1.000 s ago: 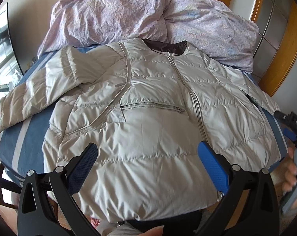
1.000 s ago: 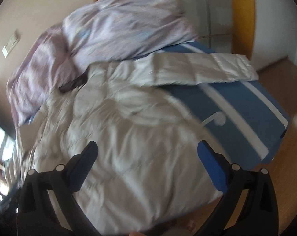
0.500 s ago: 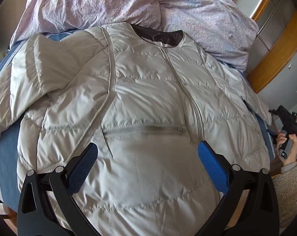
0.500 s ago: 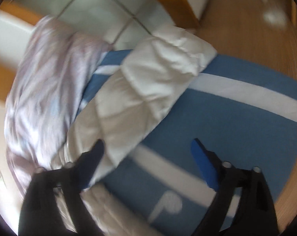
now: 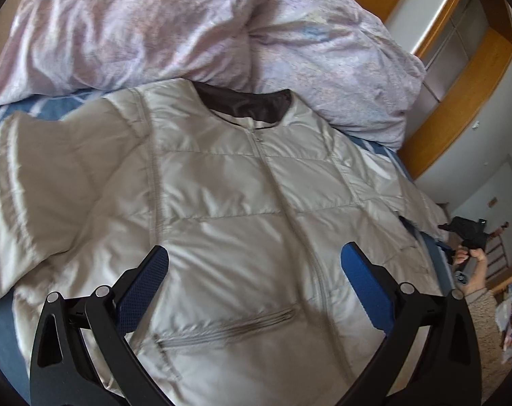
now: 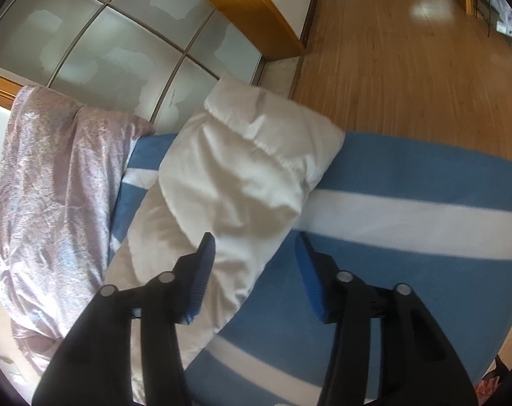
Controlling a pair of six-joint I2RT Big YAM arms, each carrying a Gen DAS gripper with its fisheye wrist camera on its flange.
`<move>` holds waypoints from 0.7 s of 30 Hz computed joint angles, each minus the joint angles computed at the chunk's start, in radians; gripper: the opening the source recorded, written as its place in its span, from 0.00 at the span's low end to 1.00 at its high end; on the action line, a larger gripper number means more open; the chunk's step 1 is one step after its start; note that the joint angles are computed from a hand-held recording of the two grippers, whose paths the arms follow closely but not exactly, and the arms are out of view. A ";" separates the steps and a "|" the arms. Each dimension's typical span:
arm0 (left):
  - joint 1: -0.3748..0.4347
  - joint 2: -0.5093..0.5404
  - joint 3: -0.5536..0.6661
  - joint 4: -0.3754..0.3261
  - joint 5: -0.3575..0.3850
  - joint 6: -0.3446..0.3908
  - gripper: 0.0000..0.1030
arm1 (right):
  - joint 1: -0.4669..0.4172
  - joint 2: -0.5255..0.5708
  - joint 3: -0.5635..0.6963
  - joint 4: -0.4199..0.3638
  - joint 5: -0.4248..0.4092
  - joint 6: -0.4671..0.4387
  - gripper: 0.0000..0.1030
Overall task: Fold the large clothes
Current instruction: 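Grasp the silver jacket's sleeve cuff with the right gripper, then carry the sleeve across the jacket body toward the left tool and release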
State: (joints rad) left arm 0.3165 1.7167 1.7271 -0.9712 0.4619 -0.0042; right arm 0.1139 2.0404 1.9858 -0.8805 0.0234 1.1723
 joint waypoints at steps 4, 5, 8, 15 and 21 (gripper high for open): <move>-0.011 0.078 0.102 -0.050 0.081 -0.055 0.99 | -0.003 0.006 0.012 -0.016 0.028 -0.017 0.32; -0.012 0.096 0.125 -0.061 0.103 -0.067 0.99 | -0.002 0.011 0.023 -0.025 0.038 -0.028 0.30; -0.022 0.145 0.191 -0.086 0.149 -0.094 0.99 | 0.008 0.036 0.077 -0.078 0.088 -0.062 0.16; -0.030 0.234 0.296 -0.146 0.260 -0.148 0.93 | 0.074 0.075 0.253 -0.147 0.316 -0.292 0.05; -0.023 0.269 0.336 -0.159 0.326 -0.198 0.90 | 0.181 0.117 0.429 -0.073 0.368 -0.568 0.05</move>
State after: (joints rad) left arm 0.2935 1.9855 2.0632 -1.1300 0.7883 -0.2021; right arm 0.2945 2.1574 2.4148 -0.9531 0.3919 0.6039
